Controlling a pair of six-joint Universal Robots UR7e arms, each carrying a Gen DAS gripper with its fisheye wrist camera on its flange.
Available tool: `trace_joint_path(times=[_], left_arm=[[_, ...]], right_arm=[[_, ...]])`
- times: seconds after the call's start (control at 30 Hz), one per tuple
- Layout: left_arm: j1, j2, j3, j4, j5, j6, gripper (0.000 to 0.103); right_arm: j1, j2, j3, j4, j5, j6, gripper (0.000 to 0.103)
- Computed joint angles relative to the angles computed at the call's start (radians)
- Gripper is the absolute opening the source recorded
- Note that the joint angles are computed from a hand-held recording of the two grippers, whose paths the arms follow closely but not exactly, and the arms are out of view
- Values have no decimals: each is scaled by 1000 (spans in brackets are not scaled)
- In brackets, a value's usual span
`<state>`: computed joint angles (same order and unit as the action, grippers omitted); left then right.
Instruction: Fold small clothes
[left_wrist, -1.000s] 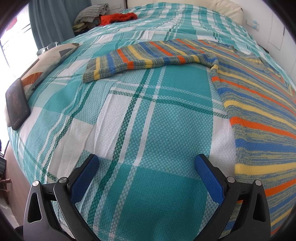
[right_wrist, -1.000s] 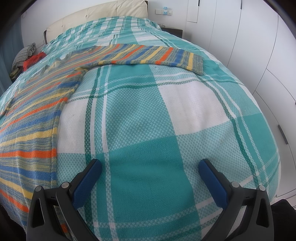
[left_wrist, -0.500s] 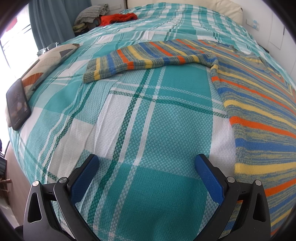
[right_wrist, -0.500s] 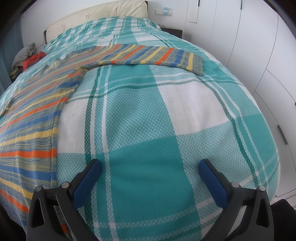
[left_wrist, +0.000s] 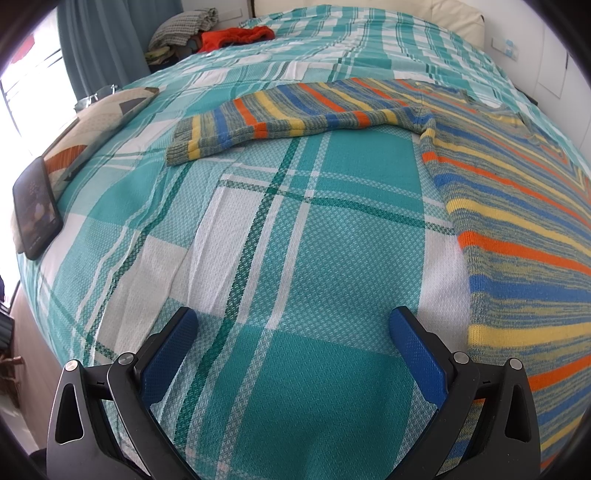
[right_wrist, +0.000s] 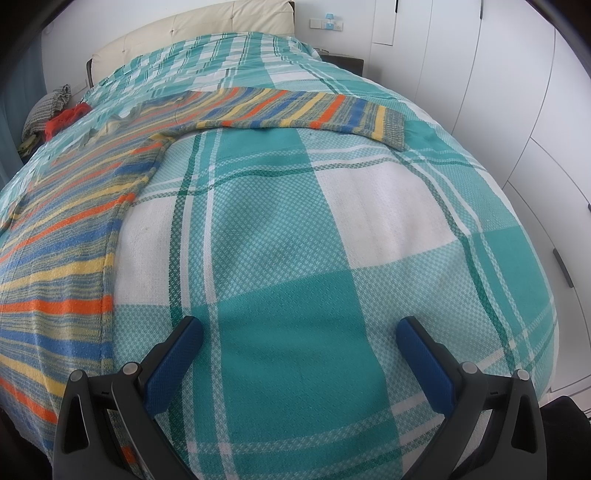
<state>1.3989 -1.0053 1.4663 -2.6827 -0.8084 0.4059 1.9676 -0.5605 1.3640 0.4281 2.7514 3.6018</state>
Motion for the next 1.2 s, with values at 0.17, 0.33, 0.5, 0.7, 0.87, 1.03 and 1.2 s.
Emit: trace_joint_path(times=[0.17,0.33,0.5,0.7,0.87,1.03,1.2], left_arm=[[0,0,1,-1,0,0,103],[-1,-3,5,-1,-1,-2,103],[-1,-9,-18,58,-16,-24,103],[-1,-54,-14,51,-140,-47,102],[-15,-87,14,24,-191,-59,102],[-28,-115,60,-35,-182,-88,102],[-21,-104,52,-5,-151,-159,102]], right_arm=[[1,2,-2,2,1,2,103],[1,1,-1,-1,3,-1,103],[2,3,-11,38,-4,32,103],[-23,-208,138,-119,-221,-55,102],[-130,-441,235,-264,-337,-134,103],[-322,-579,242,-253,-619,6,92],[-423,-564,195,-240,-813,92,75]])
